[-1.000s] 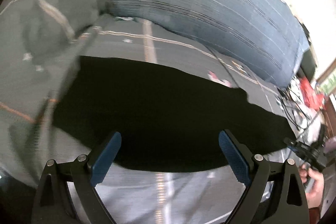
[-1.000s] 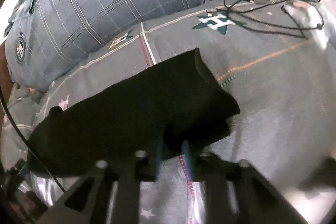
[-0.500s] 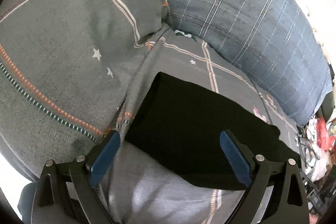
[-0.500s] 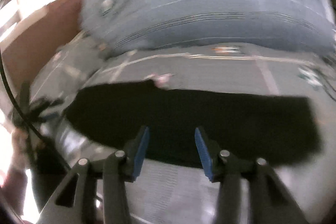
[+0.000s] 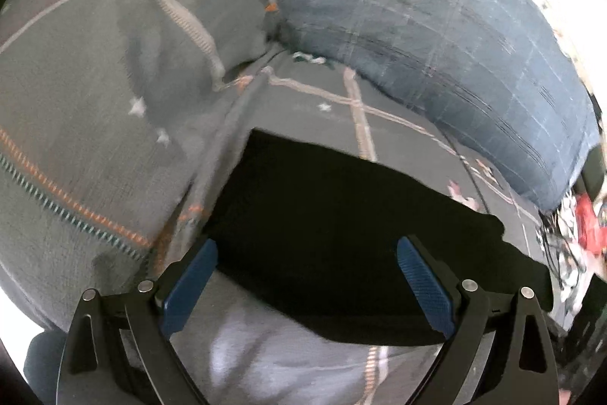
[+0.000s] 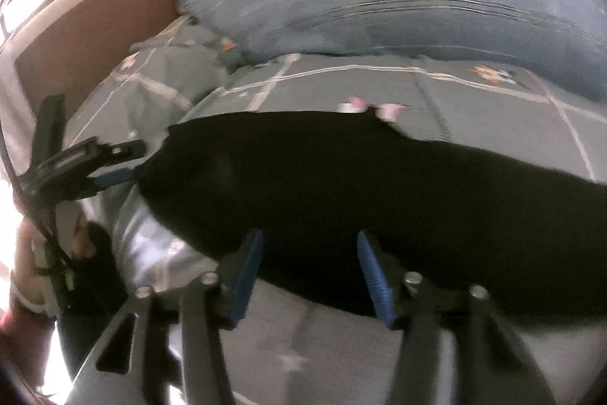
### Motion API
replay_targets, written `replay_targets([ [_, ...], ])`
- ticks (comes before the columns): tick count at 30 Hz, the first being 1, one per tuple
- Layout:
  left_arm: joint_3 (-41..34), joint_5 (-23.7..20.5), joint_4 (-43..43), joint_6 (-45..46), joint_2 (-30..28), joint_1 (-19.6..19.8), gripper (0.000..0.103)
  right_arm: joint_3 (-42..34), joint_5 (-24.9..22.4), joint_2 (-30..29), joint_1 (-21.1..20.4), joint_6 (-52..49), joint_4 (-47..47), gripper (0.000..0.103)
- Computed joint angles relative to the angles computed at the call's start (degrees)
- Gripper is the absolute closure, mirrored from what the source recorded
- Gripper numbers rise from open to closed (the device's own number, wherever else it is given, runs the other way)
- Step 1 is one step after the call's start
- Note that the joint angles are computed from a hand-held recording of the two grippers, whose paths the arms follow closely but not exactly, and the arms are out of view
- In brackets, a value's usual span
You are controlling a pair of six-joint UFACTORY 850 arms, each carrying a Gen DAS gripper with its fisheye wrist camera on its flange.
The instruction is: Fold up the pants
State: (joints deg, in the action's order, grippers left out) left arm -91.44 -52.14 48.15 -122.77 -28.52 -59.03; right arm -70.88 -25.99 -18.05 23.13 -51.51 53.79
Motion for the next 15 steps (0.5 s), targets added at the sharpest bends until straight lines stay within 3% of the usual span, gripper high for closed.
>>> replay_targets([
  [8,-9.16,3.61,-2.72,10.29,-6.83,1.69,0.007,-1.05,5.05,0.0,-2.89,7.15,-5.85,0.047],
  [15,-17.04,1.17,-4.56,17.98,-12.46,1.67,0.006,-12.05,2.61,-8.23,-1.67,6.54,-6.8,0.048],
])
